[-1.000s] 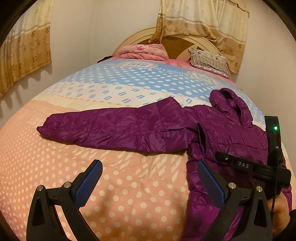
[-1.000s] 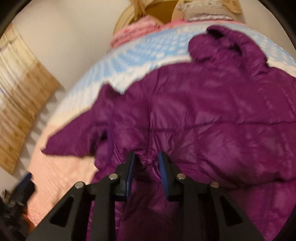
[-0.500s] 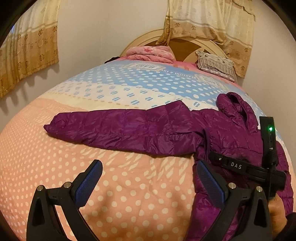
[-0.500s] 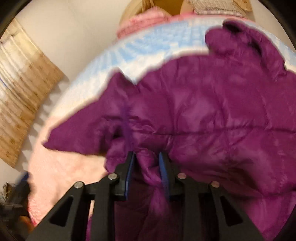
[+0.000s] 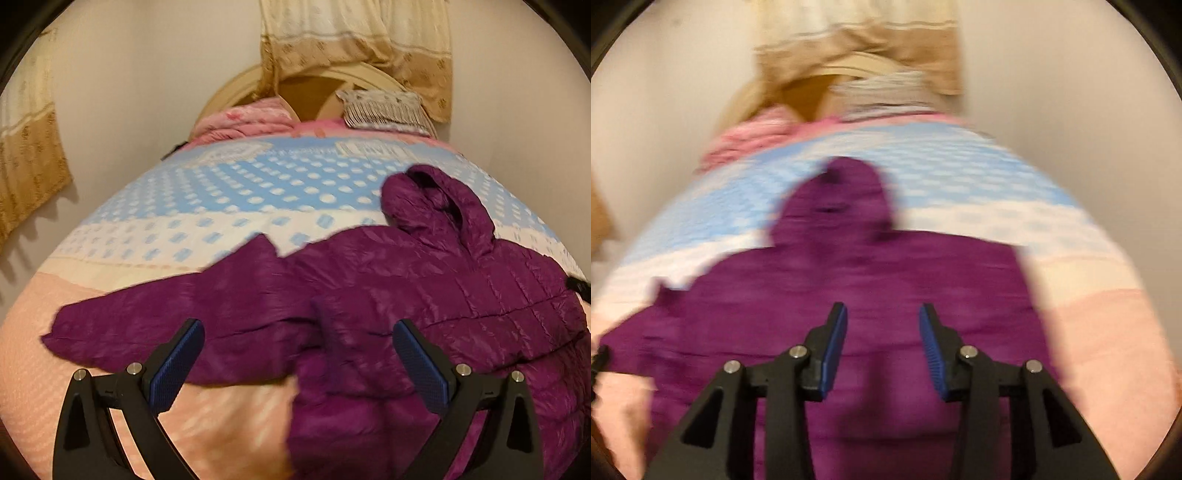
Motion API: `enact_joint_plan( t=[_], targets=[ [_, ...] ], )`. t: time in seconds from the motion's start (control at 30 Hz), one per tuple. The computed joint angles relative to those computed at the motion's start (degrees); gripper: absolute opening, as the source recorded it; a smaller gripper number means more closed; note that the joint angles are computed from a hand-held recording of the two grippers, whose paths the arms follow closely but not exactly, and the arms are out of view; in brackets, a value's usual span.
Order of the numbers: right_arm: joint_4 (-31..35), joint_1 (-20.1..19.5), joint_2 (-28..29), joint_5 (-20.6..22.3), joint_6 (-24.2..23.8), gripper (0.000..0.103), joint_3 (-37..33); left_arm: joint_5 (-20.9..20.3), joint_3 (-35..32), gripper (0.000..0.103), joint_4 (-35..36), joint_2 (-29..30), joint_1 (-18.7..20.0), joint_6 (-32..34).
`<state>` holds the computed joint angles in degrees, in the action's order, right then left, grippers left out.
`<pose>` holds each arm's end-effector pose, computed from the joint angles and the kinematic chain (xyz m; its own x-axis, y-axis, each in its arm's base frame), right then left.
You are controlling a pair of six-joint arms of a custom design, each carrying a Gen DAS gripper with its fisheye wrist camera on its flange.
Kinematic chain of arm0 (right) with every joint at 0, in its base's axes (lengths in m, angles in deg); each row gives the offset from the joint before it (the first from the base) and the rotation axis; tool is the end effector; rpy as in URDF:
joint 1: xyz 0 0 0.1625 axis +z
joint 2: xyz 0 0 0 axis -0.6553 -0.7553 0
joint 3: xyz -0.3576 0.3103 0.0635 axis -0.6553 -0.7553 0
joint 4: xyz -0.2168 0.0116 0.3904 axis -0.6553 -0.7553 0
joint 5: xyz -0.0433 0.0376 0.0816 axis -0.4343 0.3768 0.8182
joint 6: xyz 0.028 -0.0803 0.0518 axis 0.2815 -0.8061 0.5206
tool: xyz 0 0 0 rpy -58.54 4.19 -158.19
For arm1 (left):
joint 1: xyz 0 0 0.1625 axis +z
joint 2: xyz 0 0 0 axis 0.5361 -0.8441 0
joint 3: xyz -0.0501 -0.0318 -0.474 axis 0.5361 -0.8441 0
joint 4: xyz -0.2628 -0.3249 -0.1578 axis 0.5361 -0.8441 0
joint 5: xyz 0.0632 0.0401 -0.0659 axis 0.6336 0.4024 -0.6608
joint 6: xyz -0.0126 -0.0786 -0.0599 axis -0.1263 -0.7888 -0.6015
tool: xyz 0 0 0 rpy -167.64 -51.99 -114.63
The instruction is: Fold large clothes
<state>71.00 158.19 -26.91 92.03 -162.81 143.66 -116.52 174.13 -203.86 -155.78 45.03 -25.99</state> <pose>0.3235 -0.5373 0.0050 -0.6841 0.4761 0.5525 -0.2469 0.5616 -0.7897 0.0437 -0.6240 0.3566 -0.6356 0.3248 -0.7004 0.7124 0.5964 -0.3699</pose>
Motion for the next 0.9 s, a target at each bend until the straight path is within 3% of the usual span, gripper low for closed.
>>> enact_joint_plan(
  t=[0.1,0.13,0.2,0.27,0.4,0.53,0.63,0.73,0.83,0.9],
  targets=[
    [5.2,-3.4,-2.2,2.3,10.4,0.044,4.8,3.9,-0.5,0.102,-1.0,3.7,-0.3,-1.3],
    [6.8,-4.7,-2.2,1.1,14.8,0.044,6.1,5.1,-0.6,0.102,-0.9,4.7,-0.2,-1.6],
    [2.9,-6.9,-3.7,-2.9,17.6,0.044,10.5,8.2,-0.7,0.102,-0.9,6.7,-0.2,-1.4],
    [-2.8,-6.8,-4.9,-4.2,15.0,0.046,12.8,10.1,-0.9,0.102,0.9,7.7,0.4,-1.2],
    [-4.4,-6.8,-4.2,-3.9,10.9,0.064,12.2,1.9,-1.2,0.102,2.1,2.3,3.0,-7.6],
    [-5.1,-6.8,-4.0,-4.1,9.3,0.068,12.1,-0.3,-4.5,0.102,-4.1,-1.5,6.7,-14.4],
    [-7.1,-7.1,-4.9,-4.9,8.2,0.069,13.6,1.9,-10.5,0.102,-5.8,-1.0,10.1,-21.0],
    [-7.1,-6.7,-5.0,-4.8,8.7,0.069,13.9,4.4,-19.0,0.102,1.6,1.0,14.0,-30.7],
    [-6.8,-6.7,-4.8,-4.6,8.6,0.069,13.6,10.5,-25.9,0.102,1.5,5.4,16.1,-31.2],
    [-6.7,-6.6,-4.7,-4.3,8.8,0.070,13.7,12.0,-29.5,0.102,4.3,7.7,17.0,-31.9]
  ],
)
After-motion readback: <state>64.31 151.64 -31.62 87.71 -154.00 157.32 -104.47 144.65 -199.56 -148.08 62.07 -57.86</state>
